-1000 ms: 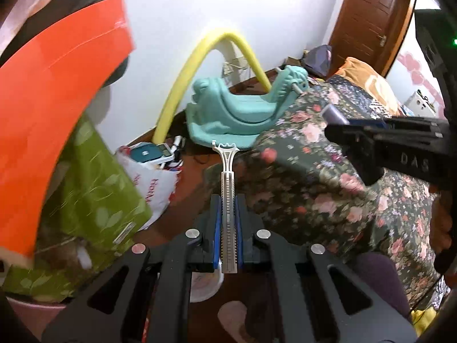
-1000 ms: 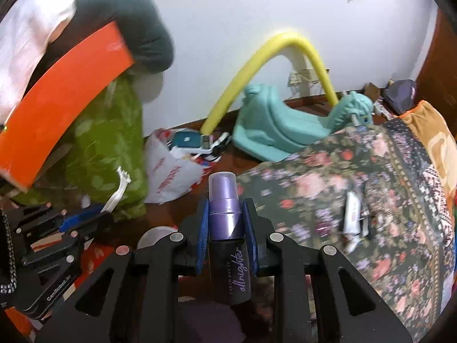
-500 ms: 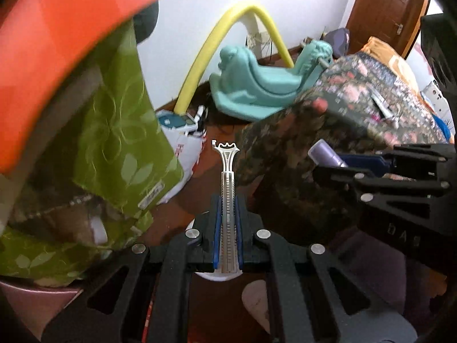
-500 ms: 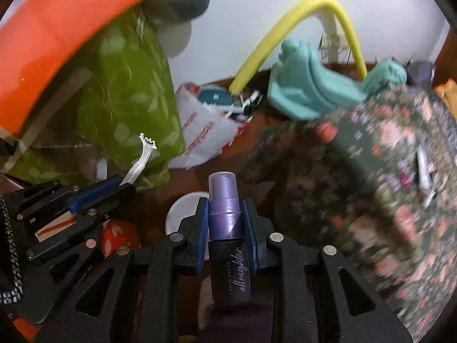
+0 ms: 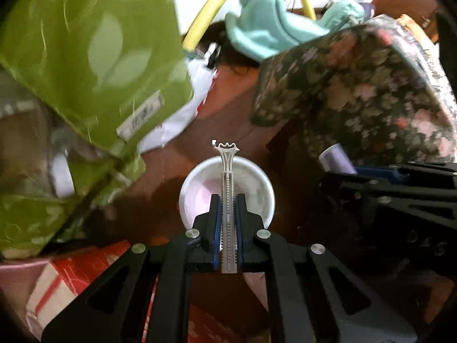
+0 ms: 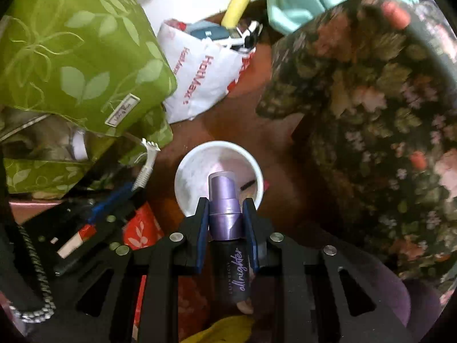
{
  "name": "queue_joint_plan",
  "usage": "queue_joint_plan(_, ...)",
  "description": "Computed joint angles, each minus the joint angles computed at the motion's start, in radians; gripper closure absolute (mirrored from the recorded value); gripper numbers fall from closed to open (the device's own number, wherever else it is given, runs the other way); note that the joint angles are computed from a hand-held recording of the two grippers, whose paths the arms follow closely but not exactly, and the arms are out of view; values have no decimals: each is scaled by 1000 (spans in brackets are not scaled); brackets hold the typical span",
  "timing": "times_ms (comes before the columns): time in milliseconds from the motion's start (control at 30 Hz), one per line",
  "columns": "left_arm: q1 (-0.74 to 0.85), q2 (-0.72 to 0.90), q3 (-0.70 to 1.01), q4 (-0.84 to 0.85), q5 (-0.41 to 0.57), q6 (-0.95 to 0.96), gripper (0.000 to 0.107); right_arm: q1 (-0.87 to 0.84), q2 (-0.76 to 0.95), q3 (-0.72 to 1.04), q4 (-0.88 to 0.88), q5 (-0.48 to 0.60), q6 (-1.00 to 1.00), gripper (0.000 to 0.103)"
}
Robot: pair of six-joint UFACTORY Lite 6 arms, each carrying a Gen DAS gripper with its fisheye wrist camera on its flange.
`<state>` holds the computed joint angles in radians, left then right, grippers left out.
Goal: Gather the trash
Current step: 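Carry the comb and purple bottle with both tools down to the white bowl, then open both tools to drop the comb and bottle into the bowl, then move both open tools back up over the remaining bed items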
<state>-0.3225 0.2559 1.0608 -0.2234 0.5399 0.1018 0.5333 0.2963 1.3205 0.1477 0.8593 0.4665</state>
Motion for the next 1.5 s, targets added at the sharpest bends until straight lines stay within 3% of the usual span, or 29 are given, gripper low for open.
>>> queue_joint_plan(133,33,63,-9,-61,-17,43,99,-24,57,15,70,-11,-43,82)
queue_joint_plan(400,39,164,77,-101,12,59,99,-39,179,135,52,39,-72,81)
queue_joint_plan(600,10,183,121,-35,34,-1,90,-67,137,117,64,50,-101,79)
queue_joint_plan(933,-71,48,147,129,83,-151,90,-79,-110,32,-37,82,-89,77)
queue_joint_plan(1100,-134,-27,210,197,128,-240,83,-85,-241,49,-117,127,-70,77)
queue_joint_plan(1367,-244,-66,415,278,220,-377,65,-180,-469,53,-213,199,-123,77)
queue_joint_plan(1500,-314,-18,569,327,277,-435,64,-328,-561,58,-168,235,-240,77)
